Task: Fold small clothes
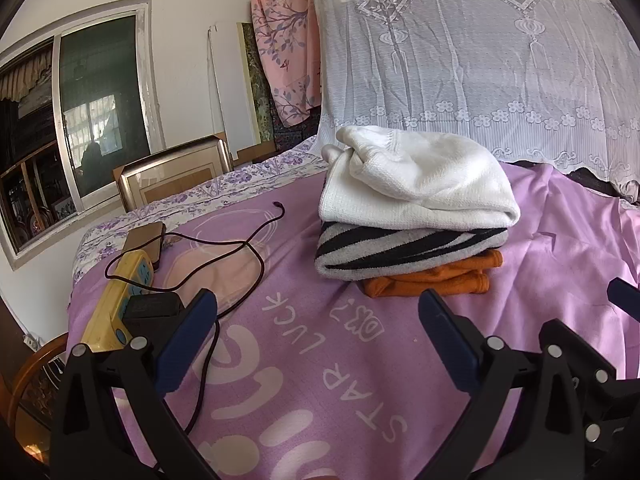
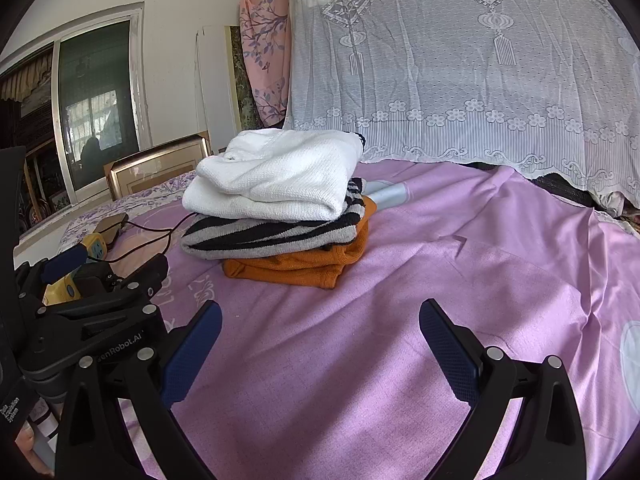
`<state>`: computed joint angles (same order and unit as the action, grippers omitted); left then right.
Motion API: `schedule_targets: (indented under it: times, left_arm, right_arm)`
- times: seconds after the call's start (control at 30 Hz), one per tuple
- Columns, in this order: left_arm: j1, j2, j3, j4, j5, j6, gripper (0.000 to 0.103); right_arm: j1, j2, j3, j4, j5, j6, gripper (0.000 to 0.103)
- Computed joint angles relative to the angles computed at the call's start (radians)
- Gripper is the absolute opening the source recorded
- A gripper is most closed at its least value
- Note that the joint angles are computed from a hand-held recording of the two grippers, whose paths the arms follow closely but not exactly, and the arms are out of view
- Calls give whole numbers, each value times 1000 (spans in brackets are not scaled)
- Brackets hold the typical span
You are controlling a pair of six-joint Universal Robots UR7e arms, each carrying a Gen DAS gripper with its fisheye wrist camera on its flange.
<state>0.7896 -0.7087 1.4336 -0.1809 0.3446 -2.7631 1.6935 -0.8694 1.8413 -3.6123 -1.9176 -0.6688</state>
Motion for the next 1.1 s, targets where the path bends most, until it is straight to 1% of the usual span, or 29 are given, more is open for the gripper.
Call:
schedule_targets:
  times: [0.4, 0.67, 0.8, 0.93, 1.1]
  left_arm:
    - [3, 0, -2, -1, 3, 9, 98]
    - [6, -3, 0, -16, 11, 34, 98]
    - [7, -4, -1, -4, 19, 18, 98]
    - [2, -20, 33, -84, 22, 82, 98]
    - [7, -4, 0, -15, 24, 40, 99]
  right_arm:
    - [0, -1, 0, 1, 1, 1, 100]
    - [0, 0, -2, 2, 0, 1, 100]
    - [0, 0, -1, 2, 0, 3, 100]
    - [0, 3, -5, 1, -3, 11, 100]
    - [1, 4, -8, 6, -5, 20, 100]
